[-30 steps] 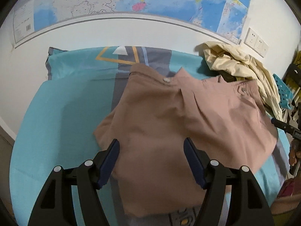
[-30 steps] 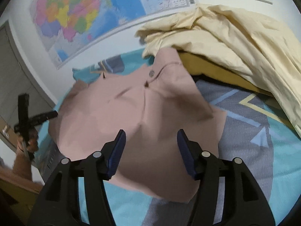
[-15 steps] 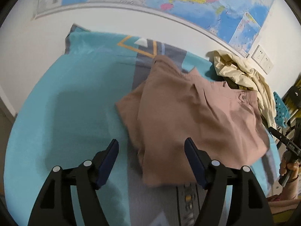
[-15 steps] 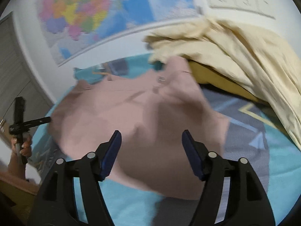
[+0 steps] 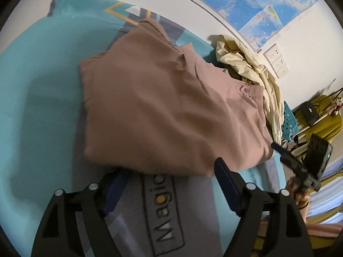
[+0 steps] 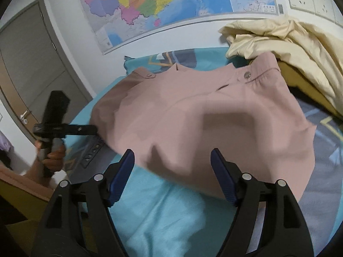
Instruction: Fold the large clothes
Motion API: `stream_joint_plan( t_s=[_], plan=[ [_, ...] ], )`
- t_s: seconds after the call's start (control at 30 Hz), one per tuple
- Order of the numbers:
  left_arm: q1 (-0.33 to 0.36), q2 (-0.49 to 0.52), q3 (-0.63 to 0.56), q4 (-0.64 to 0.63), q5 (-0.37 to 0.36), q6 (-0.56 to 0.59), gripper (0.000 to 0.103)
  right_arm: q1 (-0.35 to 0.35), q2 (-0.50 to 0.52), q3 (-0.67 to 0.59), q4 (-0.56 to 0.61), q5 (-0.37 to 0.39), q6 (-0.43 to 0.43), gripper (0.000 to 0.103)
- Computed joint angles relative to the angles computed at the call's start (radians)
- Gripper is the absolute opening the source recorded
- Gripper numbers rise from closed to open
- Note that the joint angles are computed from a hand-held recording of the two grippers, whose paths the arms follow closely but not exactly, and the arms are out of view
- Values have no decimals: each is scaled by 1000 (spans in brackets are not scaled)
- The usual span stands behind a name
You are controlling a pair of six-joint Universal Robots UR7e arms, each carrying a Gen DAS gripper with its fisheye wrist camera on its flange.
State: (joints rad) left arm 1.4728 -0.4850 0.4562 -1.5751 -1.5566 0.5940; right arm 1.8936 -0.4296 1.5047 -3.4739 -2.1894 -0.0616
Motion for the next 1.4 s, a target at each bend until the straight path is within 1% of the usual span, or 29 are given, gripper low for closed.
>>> stream_joint_plan(
  t_s=[0.07, 0.2, 0.27, 0.33, 0.47, 0.53, 0.6, 0.63, 0.67, 0.7, 0.73, 0.77, 0.83, 0.9, 0.97, 1.03, 1.07, 1.17, 1.27, 1.4],
  plan=[
    [-1, 13, -15, 3, -19, -14, 85, -1, -11, 29, -13, 16, 30, 72],
    [-8, 28, -20, -17, -32, -30, 87, -6, -36, 99, -62, 38, 92, 72],
    [-11, 23, 2, -48, -33, -37, 88, -10, -47, 135, -92, 48, 126, 73],
    [-17, 8, 44, -93, -18, -32, 88, -18, -60, 172, -122, 70, 168, 73],
    [-28, -20, 121, -173, 12, -22, 88, -30, -76, 231, -166, 73, 243, 74],
    [-29, -25, 136, -192, 18, -25, 88, -38, -80, 257, -193, 74, 276, 75],
    [-29, -24, 137, -201, 16, -39, 88, -46, -83, 274, -207, 62, 319, 80],
    [-30, -25, 139, -207, 19, -46, 87, -53, -84, 281, -212, 55, 354, 81],
    [-33, -27, 147, -218, 29, -52, 83, -57, -84, 293, -227, 53, 378, 80],
    [-38, -29, 155, -236, 52, -61, 80, -66, -85, 305, -254, 67, 393, 79],
    [-43, -29, 159, -247, 73, -67, 73, -69, -84, 310, -274, 76, 398, 79],
    [-46, -23, 149, -246, 87, -73, 69, -69, -84, 308, -280, 65, 408, 79],
    [-44, 0, 103, -222, 86, -91, 66, -65, -80, 301, -285, 27, 415, 80],
    [-41, 26, 50, -191, 75, -113, 65, -68, -78, 294, -292, 24, 430, 81],
    [-43, 39, 29, -185, 81, -122, 65, -65, -70, 278, -287, 6, 431, 82],
    [-48, 31, 54, -212, 93, -115, 67, -62, -60, 259, -285, -14, 428, 82],
    [-51, 24, 75, -233, 99, -106, 69, -63, -55, 254, -295, -19, 427, 82],
    [-59, 3, 133, -289, 120, -92, 71, -68, -37, 240, -340, -19, 427, 83],
    [-67, -17, 187, -340, 146, -76, 72, -70, -29, 234, -371, -19, 429, 83],
    [-69, -28, 217, -372, 160, -66, 72, -67, -21, 229, -386, -30, 432, 83]
  ],
)
